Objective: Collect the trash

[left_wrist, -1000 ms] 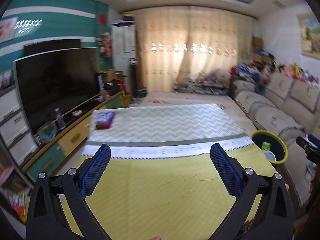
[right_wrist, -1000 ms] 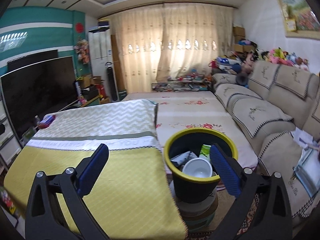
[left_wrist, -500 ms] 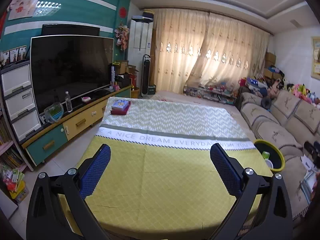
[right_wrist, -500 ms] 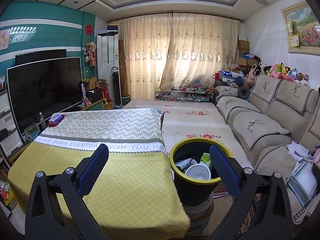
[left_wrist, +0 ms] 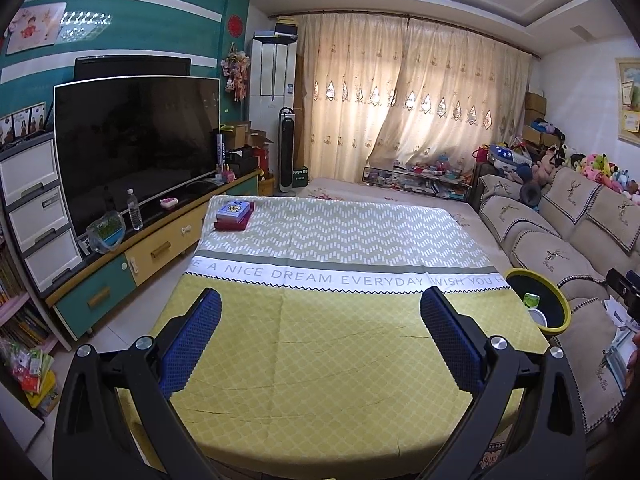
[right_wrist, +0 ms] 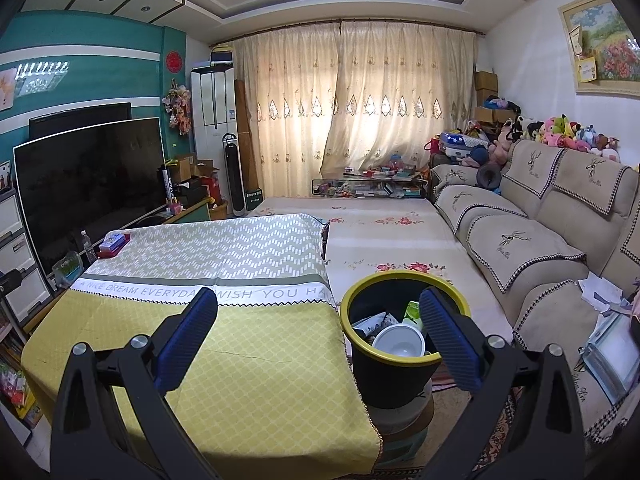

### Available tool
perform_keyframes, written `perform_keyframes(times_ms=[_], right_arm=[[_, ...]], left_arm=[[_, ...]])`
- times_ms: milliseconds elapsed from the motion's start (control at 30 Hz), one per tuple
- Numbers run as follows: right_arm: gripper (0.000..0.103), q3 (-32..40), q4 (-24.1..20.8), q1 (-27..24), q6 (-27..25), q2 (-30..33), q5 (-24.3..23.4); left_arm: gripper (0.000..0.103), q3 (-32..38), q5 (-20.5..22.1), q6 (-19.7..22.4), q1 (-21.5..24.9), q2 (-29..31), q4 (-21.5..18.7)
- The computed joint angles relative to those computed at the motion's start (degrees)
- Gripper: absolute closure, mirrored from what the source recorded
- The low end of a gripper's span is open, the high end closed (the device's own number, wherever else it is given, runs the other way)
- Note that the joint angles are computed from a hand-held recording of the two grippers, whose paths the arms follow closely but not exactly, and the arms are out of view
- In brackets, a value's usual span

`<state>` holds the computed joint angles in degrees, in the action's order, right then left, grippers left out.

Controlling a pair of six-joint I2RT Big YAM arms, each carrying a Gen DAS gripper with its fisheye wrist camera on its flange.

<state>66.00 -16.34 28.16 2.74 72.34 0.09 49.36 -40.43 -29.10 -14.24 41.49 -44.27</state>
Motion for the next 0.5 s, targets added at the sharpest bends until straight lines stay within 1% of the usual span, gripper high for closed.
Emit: perform_keyframes(times_ms=[500], right_arm=[[0.007,0.4,-0.3,0.2,0.3,0.6,-0.3]], left_arm=[[0.005,0.6,-0.3,-0.2,-0.4,0.3,-0.6]])
